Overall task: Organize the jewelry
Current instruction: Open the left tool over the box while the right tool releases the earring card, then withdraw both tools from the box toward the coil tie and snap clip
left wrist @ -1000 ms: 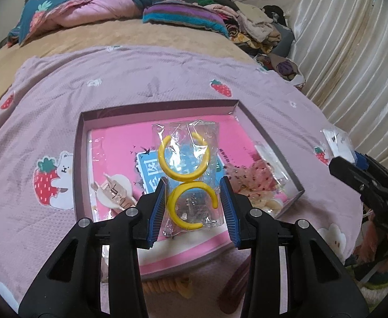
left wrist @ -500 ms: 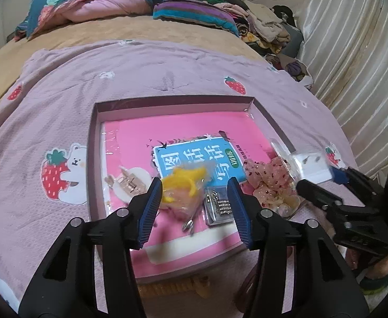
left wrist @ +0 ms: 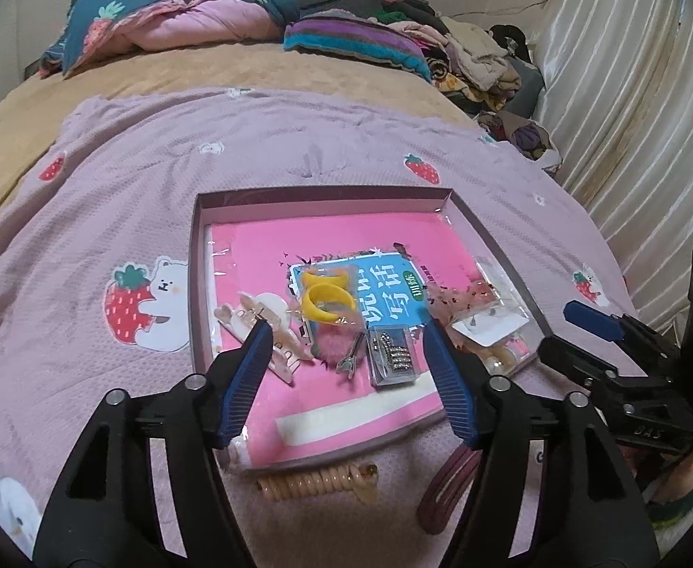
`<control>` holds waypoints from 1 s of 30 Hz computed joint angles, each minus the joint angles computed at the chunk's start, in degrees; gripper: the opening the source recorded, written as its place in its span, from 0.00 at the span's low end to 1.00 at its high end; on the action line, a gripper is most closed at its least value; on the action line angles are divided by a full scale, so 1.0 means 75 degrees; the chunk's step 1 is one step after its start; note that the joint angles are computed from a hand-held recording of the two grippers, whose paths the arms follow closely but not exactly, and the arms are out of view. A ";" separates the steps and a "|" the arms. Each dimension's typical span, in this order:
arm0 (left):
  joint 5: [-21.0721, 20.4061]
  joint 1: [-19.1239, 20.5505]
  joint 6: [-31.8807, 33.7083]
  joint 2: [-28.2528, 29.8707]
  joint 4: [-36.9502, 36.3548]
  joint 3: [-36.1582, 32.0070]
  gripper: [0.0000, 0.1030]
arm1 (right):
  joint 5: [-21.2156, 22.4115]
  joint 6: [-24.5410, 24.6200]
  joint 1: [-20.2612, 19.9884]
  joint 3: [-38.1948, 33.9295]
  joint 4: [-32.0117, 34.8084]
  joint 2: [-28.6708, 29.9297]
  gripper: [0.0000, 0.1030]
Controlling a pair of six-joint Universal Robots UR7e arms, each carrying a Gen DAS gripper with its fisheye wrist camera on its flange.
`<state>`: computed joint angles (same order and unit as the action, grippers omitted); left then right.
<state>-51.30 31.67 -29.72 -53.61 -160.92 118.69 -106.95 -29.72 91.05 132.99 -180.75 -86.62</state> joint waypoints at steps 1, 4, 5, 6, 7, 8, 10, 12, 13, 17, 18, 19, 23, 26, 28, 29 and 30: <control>0.0020 -0.0042 -0.0014 -0.0042 -0.0022 0.0033 0.57 | 0.0006 0.0003 0.0024 0.0051 -0.0033 -0.0071 0.84; 0.0091 -0.0180 -0.0085 -0.0167 -0.0117 0.0159 0.59 | 0.0005 0.0004 0.0120 0.0199 -0.0140 -0.0308 0.87; 0.0114 -0.0216 -0.0104 -0.0195 -0.0135 0.0189 0.61 | 0.0015 0.0008 0.0151 0.0251 -0.0146 -0.0405 0.87; 0.0141 -0.0257 -0.0132 -0.0226 -0.0137 0.0215 0.62 | 0.0034 0.0013 0.0177 0.0301 -0.0148 -0.0501 0.87; 0.0164 -0.0307 -0.0170 -0.0281 -0.0131 0.0261 0.64 | 0.0050 0.0017 0.0196 0.0334 -0.0143 -0.0567 0.87; 0.0192 -0.0352 -0.0203 -0.0321 -0.0127 0.0294 0.66 | 0.0058 0.0029 0.0225 0.0378 -0.0134 -0.0661 0.87; 0.0261 -0.0429 -0.0277 -0.0384 -0.0104 0.0348 0.69 | 0.0086 0.0049 0.0283 0.0450 -0.0101 -0.0833 0.87; 0.0321 -0.0513 -0.0358 -0.0459 -0.0085 0.0413 0.72 | 0.0096 0.0048 0.0352 0.0521 -0.0091 -0.0996 0.87; 0.0373 -0.0577 -0.0420 -0.0509 -0.0051 0.0455 0.76 | 0.0094 0.0049 0.0383 0.0554 -0.0093 -0.1056 0.87; 0.0530 -0.0779 -0.0616 -0.0678 0.0108 0.0567 0.83 | 0.0106 0.0054 0.0490 0.0692 -0.0118 -0.1327 0.88; 0.0579 -0.0828 -0.0702 -0.0724 0.0197 0.0593 0.87 | 0.0108 0.0062 0.0510 0.0702 -0.0105 -0.1367 0.88; 0.0643 -0.0876 -0.0771 -0.0763 0.0266 0.0624 0.91 | 0.0111 0.0065 0.0531 0.0727 -0.0075 -0.1437 0.88; 0.0756 -0.1028 -0.0976 -0.0945 0.0470 0.0769 0.91 | 0.0086 0.0074 0.0627 0.0816 -0.0047 -0.1622 0.88; 0.0849 -0.1162 -0.1169 -0.1072 0.0697 0.0846 0.91 | 0.0057 0.0065 0.0709 0.0870 -0.0037 -0.1711 0.88; 0.0902 -0.1252 -0.1250 -0.1168 0.0787 0.0915 0.91 | 0.0031 0.0036 0.0767 0.0903 -0.0035 -0.1766 0.88; 0.0931 -0.1288 -0.1288 -0.1211 0.0833 0.0952 0.91 | 0.0014 0.0027 0.0803 0.0921 -0.0049 -0.1782 0.88; 0.0976 -0.1342 -0.1351 -0.1270 0.0911 0.0991 0.91 | 0.0010 0.0013 0.0841 0.0953 -0.0045 -0.1831 0.88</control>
